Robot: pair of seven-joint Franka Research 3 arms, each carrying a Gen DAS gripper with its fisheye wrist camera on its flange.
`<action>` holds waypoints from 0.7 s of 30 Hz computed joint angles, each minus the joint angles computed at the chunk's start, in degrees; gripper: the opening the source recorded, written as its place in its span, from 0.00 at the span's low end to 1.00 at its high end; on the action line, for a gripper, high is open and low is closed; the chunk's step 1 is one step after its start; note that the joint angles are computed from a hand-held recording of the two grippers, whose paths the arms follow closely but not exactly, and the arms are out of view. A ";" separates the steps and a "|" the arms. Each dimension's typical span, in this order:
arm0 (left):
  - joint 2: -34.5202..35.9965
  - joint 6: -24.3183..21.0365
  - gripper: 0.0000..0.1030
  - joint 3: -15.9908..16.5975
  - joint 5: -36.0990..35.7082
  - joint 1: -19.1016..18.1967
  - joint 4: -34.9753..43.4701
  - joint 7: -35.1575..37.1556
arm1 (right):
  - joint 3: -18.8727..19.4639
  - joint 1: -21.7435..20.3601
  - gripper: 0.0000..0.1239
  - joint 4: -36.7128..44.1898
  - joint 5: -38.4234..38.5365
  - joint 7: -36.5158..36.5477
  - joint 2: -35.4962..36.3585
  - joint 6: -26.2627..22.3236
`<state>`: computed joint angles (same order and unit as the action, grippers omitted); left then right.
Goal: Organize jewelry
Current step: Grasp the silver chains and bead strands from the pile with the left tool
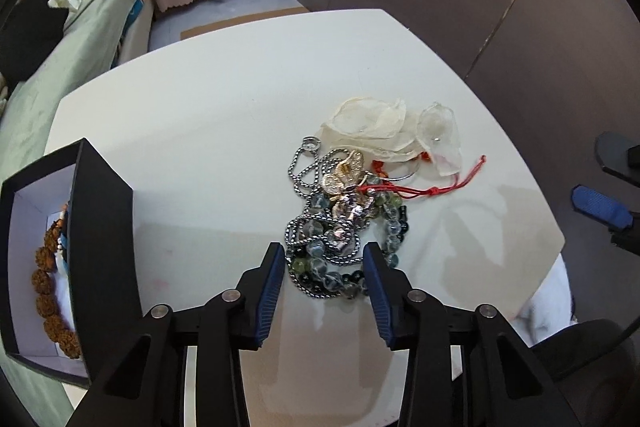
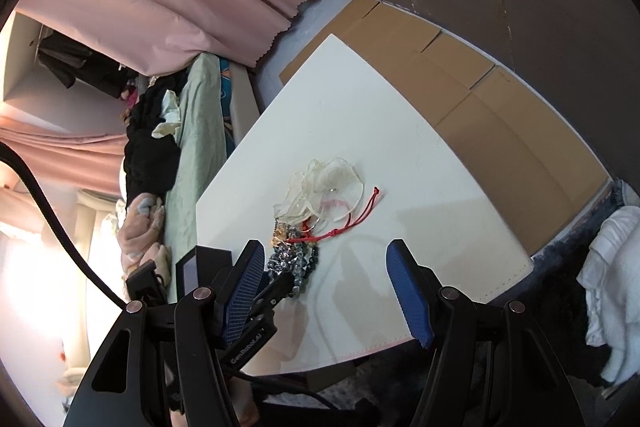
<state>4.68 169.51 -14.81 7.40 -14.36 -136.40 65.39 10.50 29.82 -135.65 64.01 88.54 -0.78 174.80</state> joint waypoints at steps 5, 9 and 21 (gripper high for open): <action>-1.10 3.55 0.41 -4.31 -13.77 1.11 -1.13 14.13 | -0.06 -0.10 0.52 0.09 -0.10 0.39 0.10 -0.36; 1.19 2.91 0.31 -3.22 -11.74 -0.50 0.63 13.13 | -0.01 -0.15 0.52 -0.14 -1.54 1.75 0.10 0.04; 3.22 0.66 0.28 -3.64 -7.96 0.26 2.82 10.81 | -0.20 -0.83 0.52 -0.45 -8.84 8.76 1.48 -0.27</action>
<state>7.90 170.17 -18.45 -0.56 -14.10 -133.58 76.20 10.30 28.99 -136.10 55.17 97.30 0.70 174.53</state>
